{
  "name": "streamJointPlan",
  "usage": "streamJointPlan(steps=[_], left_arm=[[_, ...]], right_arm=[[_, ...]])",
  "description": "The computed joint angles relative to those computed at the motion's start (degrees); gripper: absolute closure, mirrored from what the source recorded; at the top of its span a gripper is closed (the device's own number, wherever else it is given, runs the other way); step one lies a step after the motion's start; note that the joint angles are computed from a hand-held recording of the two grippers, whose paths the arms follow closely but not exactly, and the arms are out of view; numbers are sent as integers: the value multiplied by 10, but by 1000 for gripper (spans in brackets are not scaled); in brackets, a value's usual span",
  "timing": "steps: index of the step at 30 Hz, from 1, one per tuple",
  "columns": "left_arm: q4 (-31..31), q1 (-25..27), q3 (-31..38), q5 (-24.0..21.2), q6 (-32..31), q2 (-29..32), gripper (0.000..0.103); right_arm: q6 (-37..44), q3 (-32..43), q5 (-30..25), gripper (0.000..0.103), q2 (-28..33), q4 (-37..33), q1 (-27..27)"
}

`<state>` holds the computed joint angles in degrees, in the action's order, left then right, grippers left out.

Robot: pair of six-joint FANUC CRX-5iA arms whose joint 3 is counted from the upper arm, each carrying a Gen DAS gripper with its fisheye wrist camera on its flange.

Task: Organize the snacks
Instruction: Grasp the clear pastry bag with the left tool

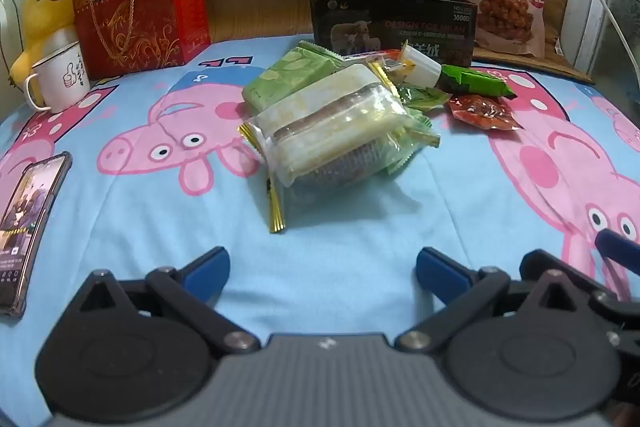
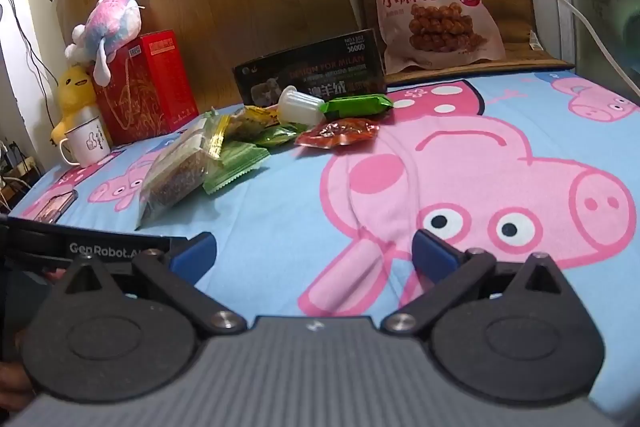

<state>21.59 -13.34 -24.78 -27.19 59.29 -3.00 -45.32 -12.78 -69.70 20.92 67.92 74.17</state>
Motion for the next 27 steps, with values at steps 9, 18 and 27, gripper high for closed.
streamJointPlan(steps=[9,18,27], left_arm=[[144,7,-71,45,-148,-23,0],[384,49,-144,16,-385,-53,4],[496,116,-32,-161,-360,64,38]], right_arm=[[10,-2,8,0,-4,-2,0],[61,-21,54,27,-18,66,-25],[-12,-31,300,58,-53,195,-163]])
